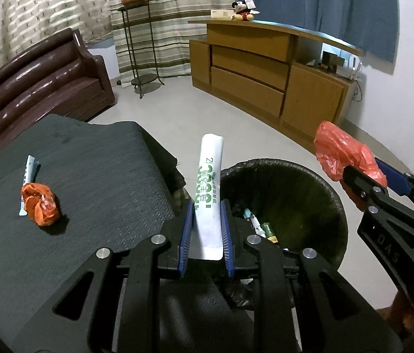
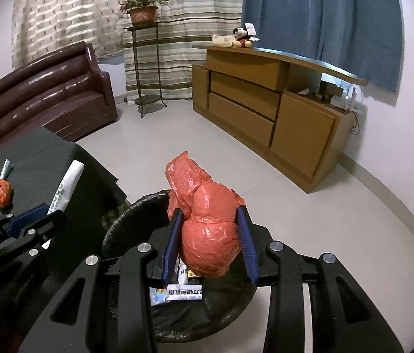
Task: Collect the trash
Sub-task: 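Open both grippers to drop the tube and red bag into the bin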
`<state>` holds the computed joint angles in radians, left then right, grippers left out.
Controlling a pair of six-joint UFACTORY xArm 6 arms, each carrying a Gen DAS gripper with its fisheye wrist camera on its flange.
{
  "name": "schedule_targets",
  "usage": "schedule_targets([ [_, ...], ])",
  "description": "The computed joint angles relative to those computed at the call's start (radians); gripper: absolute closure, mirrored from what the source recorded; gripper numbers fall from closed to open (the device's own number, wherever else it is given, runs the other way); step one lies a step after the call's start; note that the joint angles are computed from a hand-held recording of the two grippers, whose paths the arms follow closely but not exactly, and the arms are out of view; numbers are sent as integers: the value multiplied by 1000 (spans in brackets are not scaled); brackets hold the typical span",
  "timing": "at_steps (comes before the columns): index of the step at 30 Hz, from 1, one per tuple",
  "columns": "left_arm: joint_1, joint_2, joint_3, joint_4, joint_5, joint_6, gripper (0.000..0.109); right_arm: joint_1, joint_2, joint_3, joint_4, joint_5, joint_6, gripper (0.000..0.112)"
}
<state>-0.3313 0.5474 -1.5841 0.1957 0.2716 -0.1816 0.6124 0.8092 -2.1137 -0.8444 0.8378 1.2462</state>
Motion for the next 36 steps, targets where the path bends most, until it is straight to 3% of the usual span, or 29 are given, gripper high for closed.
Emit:
schedule_targets([
  [8, -3, 17, -31, 7, 21, -2, 89, -8, -2, 11, 7, -15, 0, 72],
  [11, -3, 20, -36, 14, 29, 0, 77, -7, -1, 12, 3, -12, 9, 70],
  [20, 0, 20, -38, 32, 26, -17, 64, -12, -9, 30, -9, -15, 33, 69],
  [22, 1, 23, -41, 46, 25, -30, 56, -12, -11, 33, -12, -16, 36, 69],
  [36, 30, -12, -3, 116, 9, -109, 43, -16, -19, 47, -13, -25, 38, 55],
])
